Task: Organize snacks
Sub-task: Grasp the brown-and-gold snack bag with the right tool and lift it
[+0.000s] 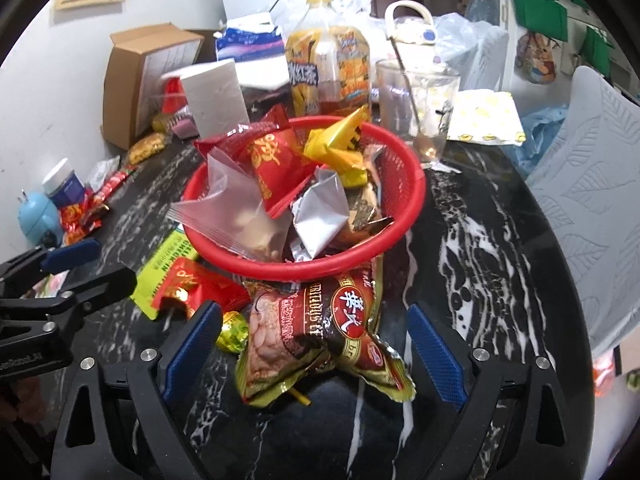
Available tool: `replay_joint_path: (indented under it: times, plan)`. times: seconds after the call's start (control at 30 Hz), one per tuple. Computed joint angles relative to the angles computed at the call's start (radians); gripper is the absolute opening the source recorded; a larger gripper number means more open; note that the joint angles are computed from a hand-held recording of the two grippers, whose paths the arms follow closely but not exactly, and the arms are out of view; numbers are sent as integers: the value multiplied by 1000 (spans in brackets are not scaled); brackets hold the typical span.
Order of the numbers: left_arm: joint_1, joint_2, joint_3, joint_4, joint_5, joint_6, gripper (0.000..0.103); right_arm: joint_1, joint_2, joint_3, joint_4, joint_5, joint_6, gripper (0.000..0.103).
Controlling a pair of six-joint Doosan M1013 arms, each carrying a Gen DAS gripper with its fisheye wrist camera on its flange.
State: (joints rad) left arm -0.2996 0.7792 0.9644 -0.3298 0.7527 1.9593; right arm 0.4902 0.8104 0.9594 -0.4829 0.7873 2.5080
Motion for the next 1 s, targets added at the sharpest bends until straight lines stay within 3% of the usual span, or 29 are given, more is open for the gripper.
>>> replay_joint_path:
  times: [0.1,0.13,0.17,0.3,0.8,1.0]
  plan:
    - [-1,2,-1,5,5,-3,74,-4,12,-15,35,22,-29,93]
    - [-2,2,-1,6,5,-2,74,-5,13,-16,42,24,-34,86]
    - [-3,0,2,5,4,2,74,-7,12,-13,51,21,-40,73]
    - [-5,-8,14,-9,3,20,74,-8,0,9,71,1,-49,60]
    - [-43,-51,85,-108,9,183,74,-2,-116,209,-7,-92,165,57]
    - [-60,-36,66,-122,47,198,74,-4,-155,280,-54,-117,247,57]
